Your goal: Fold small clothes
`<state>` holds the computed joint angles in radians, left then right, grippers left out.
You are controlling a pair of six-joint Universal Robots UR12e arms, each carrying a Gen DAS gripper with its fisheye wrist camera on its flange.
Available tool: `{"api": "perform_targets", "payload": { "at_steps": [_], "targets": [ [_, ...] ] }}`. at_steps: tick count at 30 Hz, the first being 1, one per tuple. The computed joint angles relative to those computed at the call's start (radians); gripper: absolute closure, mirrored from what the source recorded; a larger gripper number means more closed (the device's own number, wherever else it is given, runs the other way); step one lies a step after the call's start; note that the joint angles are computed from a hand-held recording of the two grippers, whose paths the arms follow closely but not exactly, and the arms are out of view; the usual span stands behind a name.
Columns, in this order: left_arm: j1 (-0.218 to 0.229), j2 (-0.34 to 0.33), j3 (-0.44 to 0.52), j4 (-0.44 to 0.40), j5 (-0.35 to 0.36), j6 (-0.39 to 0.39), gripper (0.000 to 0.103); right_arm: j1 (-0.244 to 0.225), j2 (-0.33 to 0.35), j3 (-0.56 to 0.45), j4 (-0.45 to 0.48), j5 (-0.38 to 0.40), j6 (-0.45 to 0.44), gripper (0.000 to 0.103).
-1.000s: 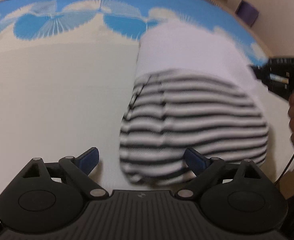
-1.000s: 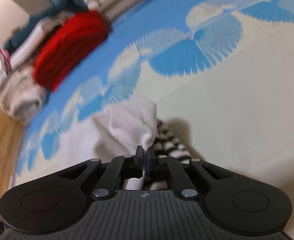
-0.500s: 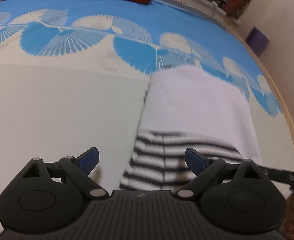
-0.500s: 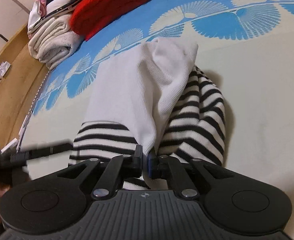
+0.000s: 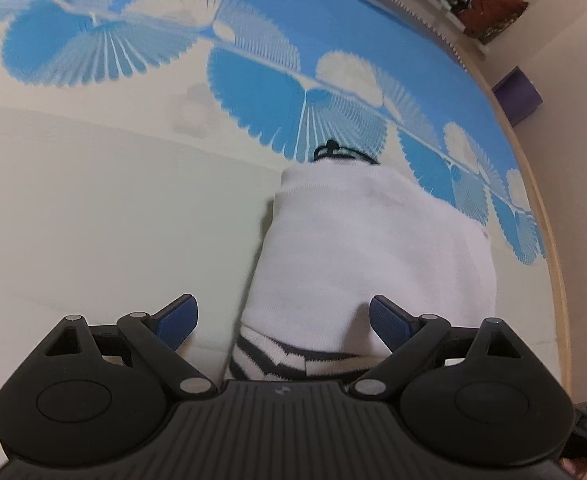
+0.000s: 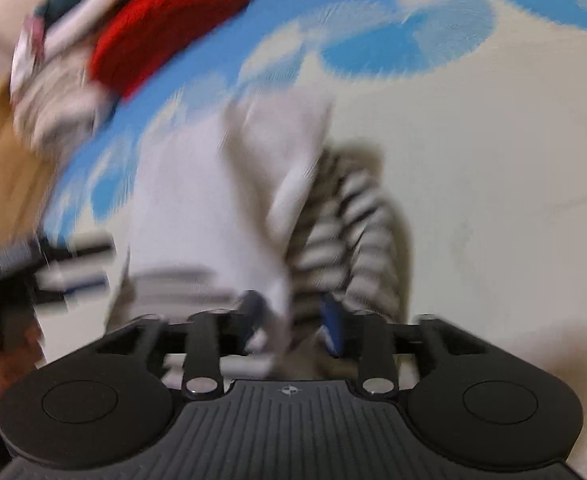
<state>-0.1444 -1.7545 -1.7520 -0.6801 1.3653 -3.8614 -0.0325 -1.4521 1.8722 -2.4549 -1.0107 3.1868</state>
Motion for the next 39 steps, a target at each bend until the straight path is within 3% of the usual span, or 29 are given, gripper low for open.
{"api": "perform_targets", "payload": {
  "at_steps": [2,4,10,13,14,15,16,18,20,22,28,31,33,36,39],
  "targets": [
    [0.013,-0.015,-0.002,0.001,-0.054,-0.019,0.008,-0.002,0.016,-0.002,-0.025,-0.011,0.058,0.039],
    [0.023,-0.029,-0.013,0.032,-0.105,-0.053,0.007,-0.005,0.037,-0.017,0.038,-0.004,0.096,0.039],
    [0.03,-0.065,-0.031,0.119,-0.186,-0.184,0.007,0.004,0.075,-0.041,0.066,0.014,0.172,0.036],
    [0.02,-0.068,-0.022,0.124,-0.156,-0.165,0.013,0.003,0.081,-0.043,0.059,0.022,0.209,0.035],
    [0.019,-0.065,-0.023,0.133,-0.15,-0.158,0.022,0.008,0.083,-0.047,0.057,0.019,0.215,0.038],
    [0.021,-0.06,-0.025,0.139,-0.149,-0.15,0.031,0.014,0.087,-0.05,0.045,0.025,0.218,0.054],
    [0.024,-0.055,-0.029,0.146,-0.154,-0.142,0.036,0.014,0.094,-0.052,0.03,0.045,0.223,0.077],
    [0.033,-0.039,-0.036,0.156,-0.161,-0.123,0.052,0.032,0.096,-0.064,0.013,0.026,0.232,0.085],
    [0.042,-0.025,-0.035,0.158,-0.153,-0.104,0.055,0.058,0.097,-0.079,-0.001,-0.018,0.21,0.089],
    [0.052,-0.008,-0.022,0.139,-0.122,-0.073,0.055,0.074,0.106,-0.088,-0.025,-0.019,0.228,0.094],
    [0.116,0.047,-0.001,0.081,-0.057,0.063,0.056,0.118,0.143,-0.114,-0.159,0.059,0.275,0.097],
    [0.155,0.069,-0.008,0.049,-0.037,0.057,0.055,0.145,0.168,-0.136,-0.232,0.089,0.297,0.098],
    [0.174,0.076,-0.01,0.009,-0.006,0.056,0.048,0.163,0.187,-0.154,-0.265,0.096,0.307,0.098],
    [0.191,0.096,-0.009,-0.085,0.095,0.07,0.048,0.19,0.208,-0.192,-0.189,0.048,0.273,0.098],
    [0.214,0.147,-0.052,-0.057,0.077,0.141,0.043,0.206,0.218,-0.211,-0.121,-0.018,0.262,0.1]
  ]
}}
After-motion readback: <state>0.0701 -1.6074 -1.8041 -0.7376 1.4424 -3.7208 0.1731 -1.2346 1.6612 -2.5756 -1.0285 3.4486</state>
